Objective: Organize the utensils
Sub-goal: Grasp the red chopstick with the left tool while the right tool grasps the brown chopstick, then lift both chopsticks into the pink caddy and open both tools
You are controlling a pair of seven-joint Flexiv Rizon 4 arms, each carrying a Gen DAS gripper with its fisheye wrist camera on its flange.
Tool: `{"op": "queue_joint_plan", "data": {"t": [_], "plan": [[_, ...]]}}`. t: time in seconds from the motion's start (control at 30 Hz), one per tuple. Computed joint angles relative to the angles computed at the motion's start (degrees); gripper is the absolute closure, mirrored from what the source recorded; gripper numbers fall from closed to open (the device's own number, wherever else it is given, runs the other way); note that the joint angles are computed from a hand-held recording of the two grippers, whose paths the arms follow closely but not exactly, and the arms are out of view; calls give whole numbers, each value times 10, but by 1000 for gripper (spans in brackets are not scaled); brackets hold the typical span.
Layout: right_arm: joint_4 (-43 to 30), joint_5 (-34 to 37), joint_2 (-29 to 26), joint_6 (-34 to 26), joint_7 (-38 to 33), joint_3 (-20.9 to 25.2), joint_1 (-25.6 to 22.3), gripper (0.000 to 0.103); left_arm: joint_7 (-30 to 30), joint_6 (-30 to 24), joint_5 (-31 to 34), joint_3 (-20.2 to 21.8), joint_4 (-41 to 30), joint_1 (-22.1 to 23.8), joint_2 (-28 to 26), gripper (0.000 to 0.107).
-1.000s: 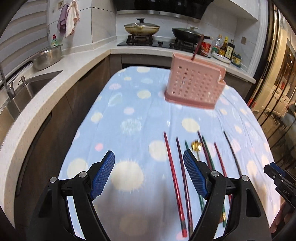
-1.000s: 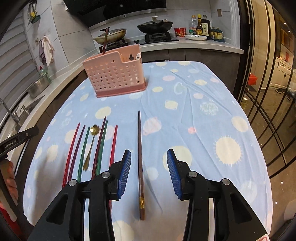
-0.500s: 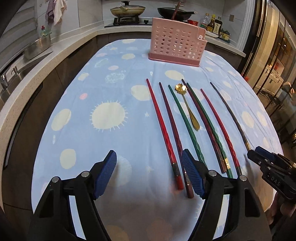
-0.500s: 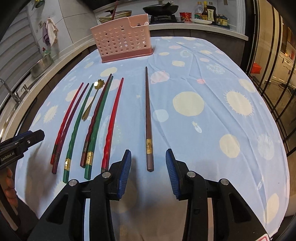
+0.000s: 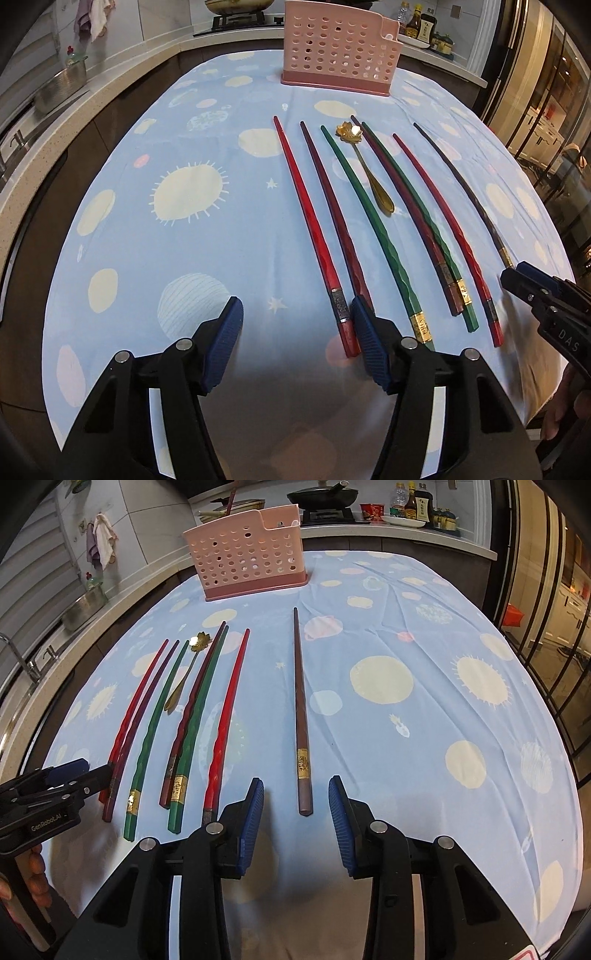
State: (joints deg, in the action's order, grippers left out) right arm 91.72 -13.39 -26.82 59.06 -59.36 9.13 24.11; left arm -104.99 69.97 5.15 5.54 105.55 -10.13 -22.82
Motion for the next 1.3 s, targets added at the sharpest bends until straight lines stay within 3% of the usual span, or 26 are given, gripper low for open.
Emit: {"op": "queue_joint_plan", "data": {"t": [0.13,0.3,0.47,0.7,0.87,1.1,1.3], "plan": [[2,-2,0,3,4,-2,2,69,-8,1,17,8,-2,-7,0,49],[13,-24,3,11,17,-13,10,73,-15,6,27,11,2,-8,3,57],[21,-41,5,16,29,-19,12,82,-15,15,24,8,11,-4,7,62],[24,-52,3,24,33,-20,10,95,-1,28,13,1,22,3,11,79],[26,-48,6,26,30,-15,5,96,40,41,-32,-27,46,26,20,95],[36,-31,18,33,25,-7,0,96,123,59,-151,-82,89,70,35,99],[43,-28,32,49,31,-8,-2,96,140,65,-176,-74,100,60,46,99]]}}
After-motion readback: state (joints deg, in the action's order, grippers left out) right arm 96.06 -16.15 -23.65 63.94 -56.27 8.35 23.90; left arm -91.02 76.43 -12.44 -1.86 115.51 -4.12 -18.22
